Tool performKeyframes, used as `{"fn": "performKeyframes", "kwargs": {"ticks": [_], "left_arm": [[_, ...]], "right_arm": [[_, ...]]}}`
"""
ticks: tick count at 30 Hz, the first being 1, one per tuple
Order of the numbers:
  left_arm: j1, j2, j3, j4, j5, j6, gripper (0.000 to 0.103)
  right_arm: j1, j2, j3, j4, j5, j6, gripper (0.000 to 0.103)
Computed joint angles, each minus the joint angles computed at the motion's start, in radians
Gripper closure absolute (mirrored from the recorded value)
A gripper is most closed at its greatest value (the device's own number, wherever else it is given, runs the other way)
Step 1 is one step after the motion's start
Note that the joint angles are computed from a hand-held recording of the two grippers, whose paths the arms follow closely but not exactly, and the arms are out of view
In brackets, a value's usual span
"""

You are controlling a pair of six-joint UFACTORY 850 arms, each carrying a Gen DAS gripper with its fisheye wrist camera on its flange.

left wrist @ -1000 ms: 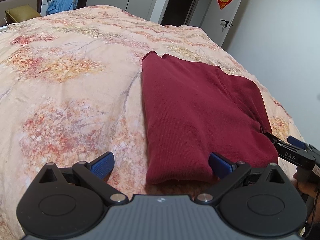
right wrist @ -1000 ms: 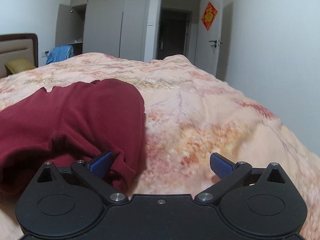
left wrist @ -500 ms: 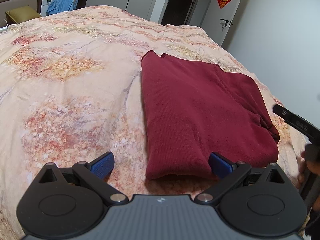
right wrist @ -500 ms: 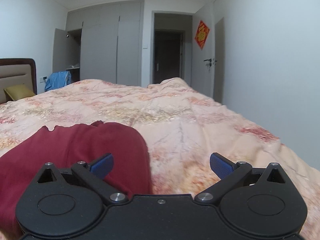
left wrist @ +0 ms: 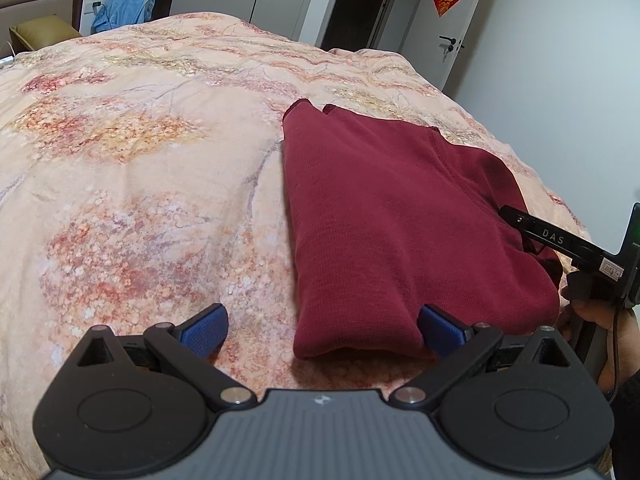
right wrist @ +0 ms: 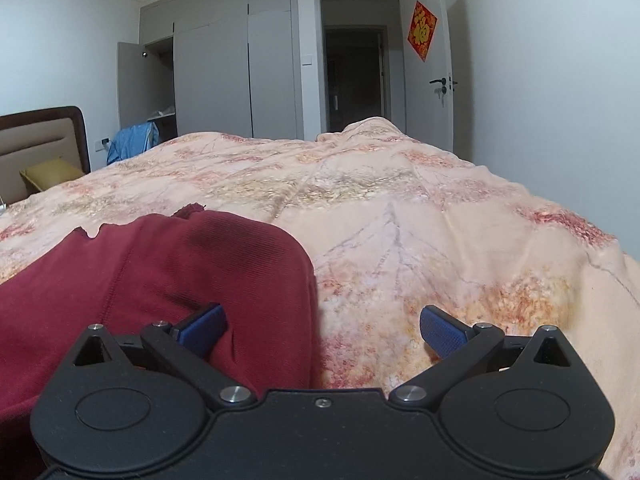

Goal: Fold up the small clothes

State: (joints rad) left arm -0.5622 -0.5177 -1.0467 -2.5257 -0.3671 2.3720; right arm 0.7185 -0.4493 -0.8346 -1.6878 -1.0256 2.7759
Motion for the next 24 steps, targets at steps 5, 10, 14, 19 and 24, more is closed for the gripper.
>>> {"fn": "performKeyframes", "kwargs": {"ticks": [5,10,14,19,24], "left_arm": [[-0.002,0.001,0.002,-0.008,0.0,0.006,0.0],[-0.002,0.003,0.008,-0.033,-0.007,0.031,0.0],[0.003,0.004,0.011,-0.014,-0.015,0.02,0.0],[0.004,0.0,0.003,0.009,-0.007,-0.005,0.0],[0.002,-0.002,0.001,0.004,-0.003,0.004,0.0]], "right_arm": [[0.003,-0.006,0.0,0.001,-0.002,0.01,0.001],[0.01,-0.009,0.0,0.011,-0.011,0.03,0.001],[0.02,0.016,-0.004,0.062,0.014,0.054,0.001],[0.073,0.046,0.021,0.002,-0.021,0.193,0.001],[0.08,-0.006,-0.004,0.016,0.037,0.19,0.0]]}}
